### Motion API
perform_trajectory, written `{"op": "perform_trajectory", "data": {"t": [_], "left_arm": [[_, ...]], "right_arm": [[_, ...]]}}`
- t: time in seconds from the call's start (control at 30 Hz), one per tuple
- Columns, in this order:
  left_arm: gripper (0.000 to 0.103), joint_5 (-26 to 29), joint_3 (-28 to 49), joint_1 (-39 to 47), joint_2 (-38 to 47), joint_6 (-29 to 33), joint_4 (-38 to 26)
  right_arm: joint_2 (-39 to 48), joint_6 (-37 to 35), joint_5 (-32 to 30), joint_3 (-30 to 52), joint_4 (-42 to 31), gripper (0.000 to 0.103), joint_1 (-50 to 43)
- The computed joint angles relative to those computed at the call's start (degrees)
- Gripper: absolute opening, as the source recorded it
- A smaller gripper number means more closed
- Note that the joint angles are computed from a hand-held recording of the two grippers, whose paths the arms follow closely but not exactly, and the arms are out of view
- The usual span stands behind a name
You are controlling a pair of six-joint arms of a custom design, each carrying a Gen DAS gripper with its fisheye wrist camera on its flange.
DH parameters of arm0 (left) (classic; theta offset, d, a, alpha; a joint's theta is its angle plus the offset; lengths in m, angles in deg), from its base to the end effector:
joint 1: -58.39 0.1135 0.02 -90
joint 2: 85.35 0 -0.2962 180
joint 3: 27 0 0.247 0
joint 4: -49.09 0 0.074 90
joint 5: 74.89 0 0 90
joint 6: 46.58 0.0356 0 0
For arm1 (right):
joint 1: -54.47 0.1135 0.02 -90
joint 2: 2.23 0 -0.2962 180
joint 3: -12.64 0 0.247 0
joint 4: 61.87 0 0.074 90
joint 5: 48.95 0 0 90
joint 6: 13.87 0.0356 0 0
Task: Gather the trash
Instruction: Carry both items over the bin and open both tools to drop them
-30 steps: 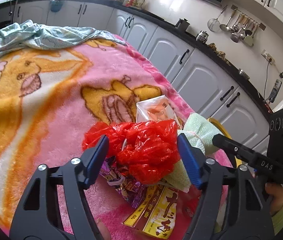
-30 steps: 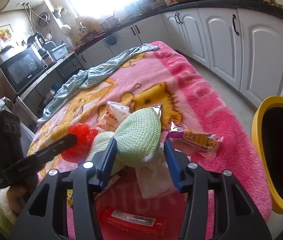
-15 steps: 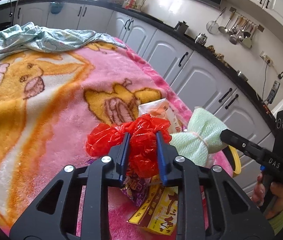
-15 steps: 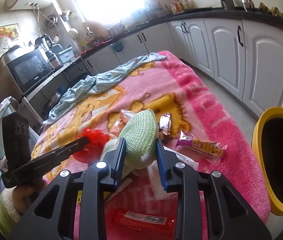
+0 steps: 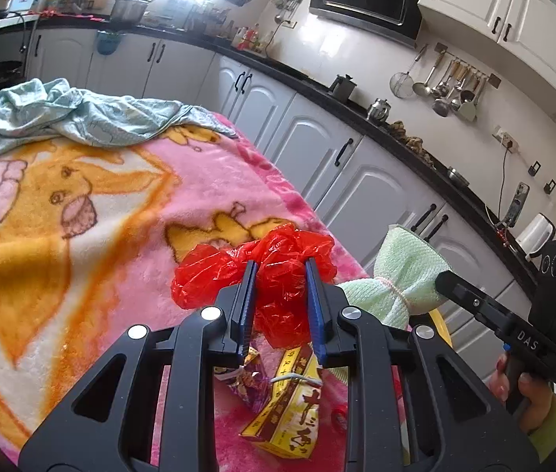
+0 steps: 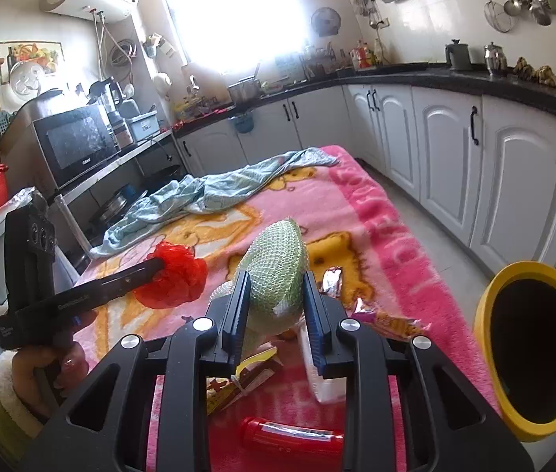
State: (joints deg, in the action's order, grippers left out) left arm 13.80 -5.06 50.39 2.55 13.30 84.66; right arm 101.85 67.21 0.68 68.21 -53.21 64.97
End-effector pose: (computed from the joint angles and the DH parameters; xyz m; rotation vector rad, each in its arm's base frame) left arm 0.2024 -0.0276 0.1285 -0.4210 2.0813 -0.3743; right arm 0.3235 0.0834 0.1510 -0.7296 2.0637 0.8069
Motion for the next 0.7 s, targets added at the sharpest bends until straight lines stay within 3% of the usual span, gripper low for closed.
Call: {"op": "perform_trajectory", "data": {"t": [0.27, 0.7], "left_arm": [[0.017, -2.1, 2.7, -4.5, -0.9, -0.1, -3.0], [0.016, -7.9, 13.8, -15.3, 1.9, 1.7, -10.7]], "right_arm": [[-1.8, 0.4, -1.5, -0.6, 0.1, 0.026, -5.3], [-2.0, 2.8, -5.9, 1.9, 0.9, 0.026, -16.9]]}}
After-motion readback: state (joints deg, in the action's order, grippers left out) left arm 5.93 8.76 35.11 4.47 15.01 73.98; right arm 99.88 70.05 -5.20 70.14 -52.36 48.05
